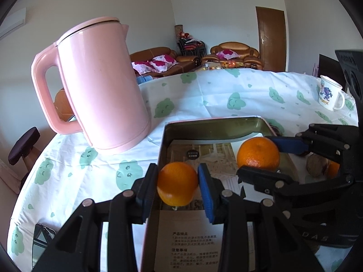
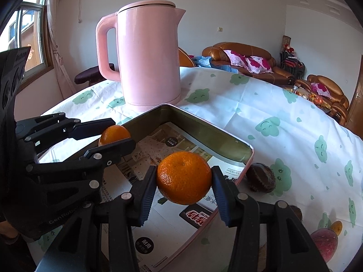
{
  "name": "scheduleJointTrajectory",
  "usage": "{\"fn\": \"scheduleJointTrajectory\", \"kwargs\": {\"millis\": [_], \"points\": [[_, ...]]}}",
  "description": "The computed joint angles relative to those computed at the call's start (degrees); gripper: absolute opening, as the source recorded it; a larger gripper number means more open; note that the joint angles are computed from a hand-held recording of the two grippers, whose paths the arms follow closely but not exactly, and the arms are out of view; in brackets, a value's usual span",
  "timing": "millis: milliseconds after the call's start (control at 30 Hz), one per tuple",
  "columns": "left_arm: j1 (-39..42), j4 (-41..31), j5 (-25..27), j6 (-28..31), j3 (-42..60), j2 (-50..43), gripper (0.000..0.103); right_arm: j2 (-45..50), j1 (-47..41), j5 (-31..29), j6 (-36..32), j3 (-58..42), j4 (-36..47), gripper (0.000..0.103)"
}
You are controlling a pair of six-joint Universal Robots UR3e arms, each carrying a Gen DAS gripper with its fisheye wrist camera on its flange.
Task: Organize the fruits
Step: 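Lower both oranges into the tin box and open both grippers, then grasp the cut brown taro piece with the right gripper while the left gripper approaches the kiwi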
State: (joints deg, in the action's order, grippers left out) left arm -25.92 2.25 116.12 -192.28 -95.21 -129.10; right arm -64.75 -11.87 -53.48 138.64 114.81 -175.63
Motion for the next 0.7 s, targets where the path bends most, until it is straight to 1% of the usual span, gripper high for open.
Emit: {"fn": "scheduleJointTrajectory", "kwargs": {"millis": [233, 300, 333, 433, 500, 700], "points": [[-0.4, 1.0, 1.4, 0.0, -0.7, 0.2, 0.038, 0.2, 0.1, -0.1, 0.7, 0.8, -1.9, 0.052], [-0.6, 1.2, 1.9, 0.1, -0.8, 0.4, 0.039, 0.0, 0.0, -0.5, 1.7, 1.4, -3.5, 0.057], [-0.8, 1.3, 2.5, 0.2, -0.7, 0.5, 0.040, -0.2, -0.1, -0.6, 1.9, 1.7, -4.0, 0.057], [-1.7, 2.1, 4.2, 0.2, -0.9, 0.6, 0.049, -1.4, -1.2, 0.4, 1.7, 2.7, -3.7, 0.059], [-2.4, 3.0, 5.5, 0.0, -1.3, 1.0, 0.056, -2.5, -2.0, 0.9, 1.9, 4.0, -4.4, 0.059], [-3.8, 5.6, 6.6, -0.1, -2.8, 2.2, 0.069, -6.7, -5.3, 3.2, 0.4, 8.7, -6.0, 0.063]]}}
